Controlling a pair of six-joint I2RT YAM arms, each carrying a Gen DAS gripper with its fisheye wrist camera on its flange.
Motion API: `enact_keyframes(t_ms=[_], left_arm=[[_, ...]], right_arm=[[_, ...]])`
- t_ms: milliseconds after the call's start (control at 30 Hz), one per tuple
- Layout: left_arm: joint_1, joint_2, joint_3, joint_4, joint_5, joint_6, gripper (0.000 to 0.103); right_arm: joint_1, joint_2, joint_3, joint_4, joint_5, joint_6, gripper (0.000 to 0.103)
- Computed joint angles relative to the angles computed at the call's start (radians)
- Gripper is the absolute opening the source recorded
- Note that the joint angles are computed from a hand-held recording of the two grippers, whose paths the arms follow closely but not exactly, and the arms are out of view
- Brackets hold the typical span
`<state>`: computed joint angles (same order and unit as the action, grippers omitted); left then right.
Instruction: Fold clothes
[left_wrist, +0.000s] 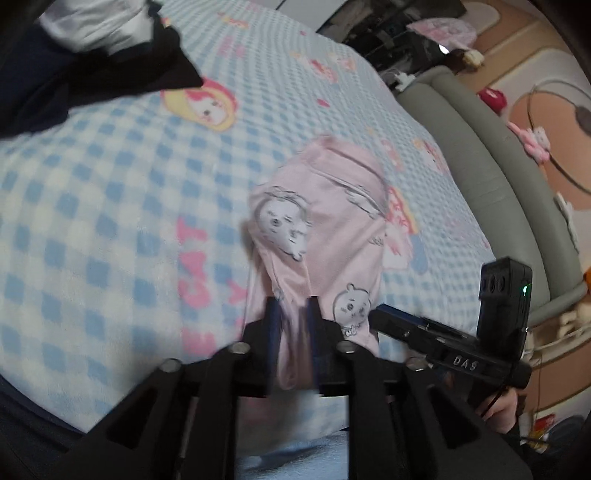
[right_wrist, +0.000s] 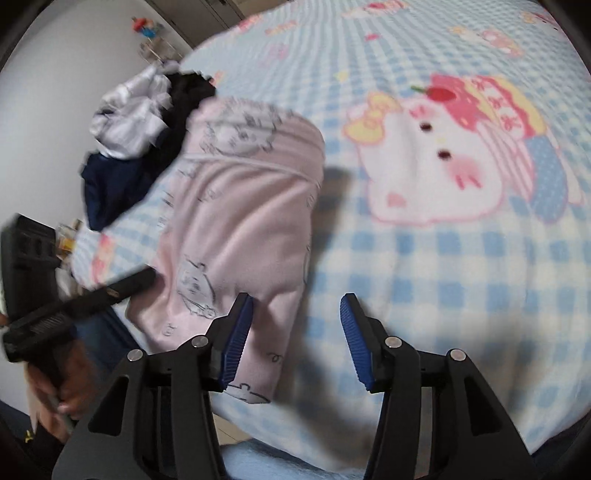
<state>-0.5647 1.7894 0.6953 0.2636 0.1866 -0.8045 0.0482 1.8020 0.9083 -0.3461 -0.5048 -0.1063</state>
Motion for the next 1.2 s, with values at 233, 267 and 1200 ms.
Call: enact_keyframes(t_ms=[233,267,1200], left_arm=[[-0.008,0.076,-0.042,0.046,0.023,-0.049,0.036],[-0.023,0.086,-0.024,0.012,-0.014,-0.047,0.027],[-0.022,-0.089,-0.245,0.225,0.077,-0.297,0.049]], right_arm=[[0.014,0.009,-0.043,0.024,-0.055,-0.025,0.056],[0.034,0.015,-0.053,0.047,-0.014,-0.032,0.054],[-0.071,-0.190,0.031,-0.166,-0.055,-0.240,0.060]])
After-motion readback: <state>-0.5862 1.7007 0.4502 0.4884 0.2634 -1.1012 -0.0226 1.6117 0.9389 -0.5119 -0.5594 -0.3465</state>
